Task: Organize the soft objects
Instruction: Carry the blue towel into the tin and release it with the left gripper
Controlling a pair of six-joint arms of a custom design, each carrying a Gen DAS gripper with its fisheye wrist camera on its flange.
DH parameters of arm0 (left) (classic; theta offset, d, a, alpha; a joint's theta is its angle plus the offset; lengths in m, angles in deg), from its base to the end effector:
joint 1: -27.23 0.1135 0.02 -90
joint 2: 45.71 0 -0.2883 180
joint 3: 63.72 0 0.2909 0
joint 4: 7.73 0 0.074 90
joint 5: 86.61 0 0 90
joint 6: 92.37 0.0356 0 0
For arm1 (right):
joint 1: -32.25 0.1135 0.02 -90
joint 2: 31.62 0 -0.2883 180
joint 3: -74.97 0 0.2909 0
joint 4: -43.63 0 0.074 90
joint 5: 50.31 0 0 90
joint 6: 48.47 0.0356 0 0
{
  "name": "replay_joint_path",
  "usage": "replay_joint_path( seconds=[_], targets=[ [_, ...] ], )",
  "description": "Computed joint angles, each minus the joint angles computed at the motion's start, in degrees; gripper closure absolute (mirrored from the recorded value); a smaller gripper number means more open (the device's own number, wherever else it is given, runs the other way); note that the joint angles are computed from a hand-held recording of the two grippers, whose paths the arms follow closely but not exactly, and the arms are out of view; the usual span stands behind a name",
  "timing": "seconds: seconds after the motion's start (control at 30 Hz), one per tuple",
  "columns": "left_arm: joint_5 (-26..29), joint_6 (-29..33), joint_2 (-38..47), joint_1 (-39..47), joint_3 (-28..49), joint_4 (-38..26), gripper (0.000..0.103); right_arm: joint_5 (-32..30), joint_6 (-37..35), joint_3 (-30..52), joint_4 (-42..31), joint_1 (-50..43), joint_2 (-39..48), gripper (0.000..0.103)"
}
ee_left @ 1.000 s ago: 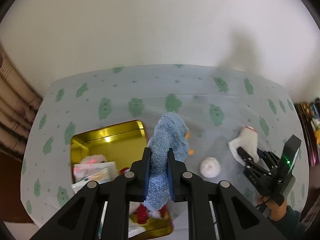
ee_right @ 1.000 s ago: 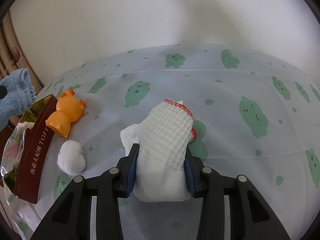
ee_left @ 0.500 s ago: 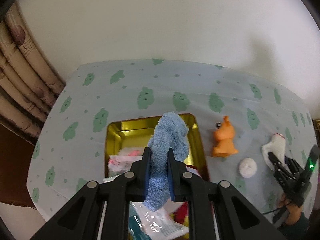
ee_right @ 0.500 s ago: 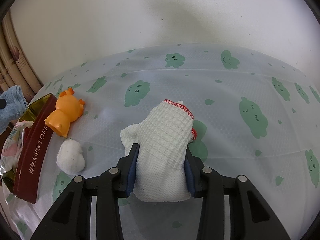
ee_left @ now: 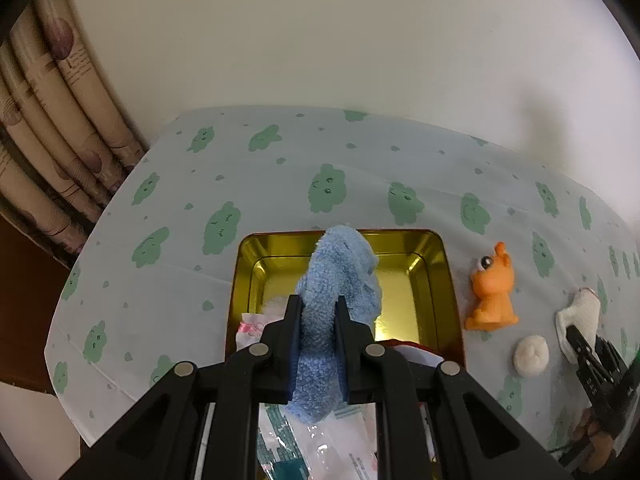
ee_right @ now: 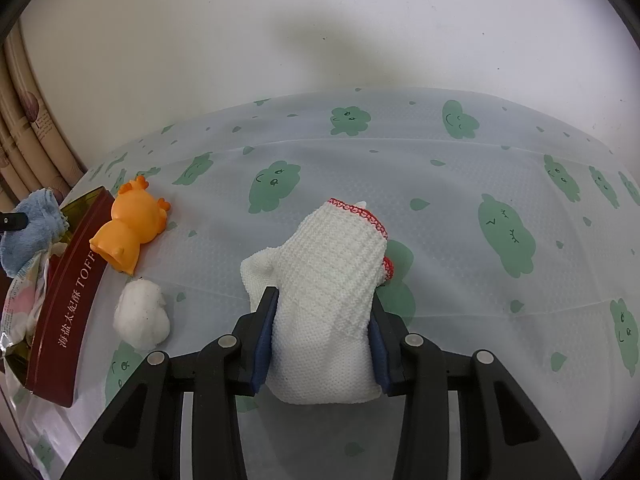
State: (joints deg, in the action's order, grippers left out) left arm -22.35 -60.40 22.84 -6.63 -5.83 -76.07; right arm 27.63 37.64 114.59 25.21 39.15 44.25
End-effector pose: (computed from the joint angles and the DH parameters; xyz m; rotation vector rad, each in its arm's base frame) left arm 0.1919 -0.1101 0.2239 -0.6182 2.6061 0.2401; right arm 0.2445 0.0371 0.1323 -0.3209 2.4974 0.2868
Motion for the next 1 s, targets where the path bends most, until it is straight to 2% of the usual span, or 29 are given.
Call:
replay_joint_path(
  seconds=[0.27,0.4,0.5,0.63,1.0],
  targets=[
    [-1.06,0.14,1.34,-0.28,-1.03,1.50,0.087,0.17,-0.05,-0.05,0.12,0.07,0.04,0.064],
    [-1.17,0.39,1.02,-0.16,-1.60,2.23,0.081,0.25,-0.02,-0.03,0.19,0.14,0.11,0.064],
    [-1.15,1.54,1.60,-0.45,-1.28,2.01,0.071,0.34,-0.08,-0.02,0.20,0.15,0.14,0.064],
    [-1.41,1.08,1.45,-0.56,-1.20,1.74,0.070,0.33,-0.10,0.00,0.20,0.15,0.16,0.064],
    [-7.02,-3.16,1.35,-6.67,1.85,-4.60,0.066,0.79,-0.67,0.18,0.31,0.07,0.50,0.064]
  ],
)
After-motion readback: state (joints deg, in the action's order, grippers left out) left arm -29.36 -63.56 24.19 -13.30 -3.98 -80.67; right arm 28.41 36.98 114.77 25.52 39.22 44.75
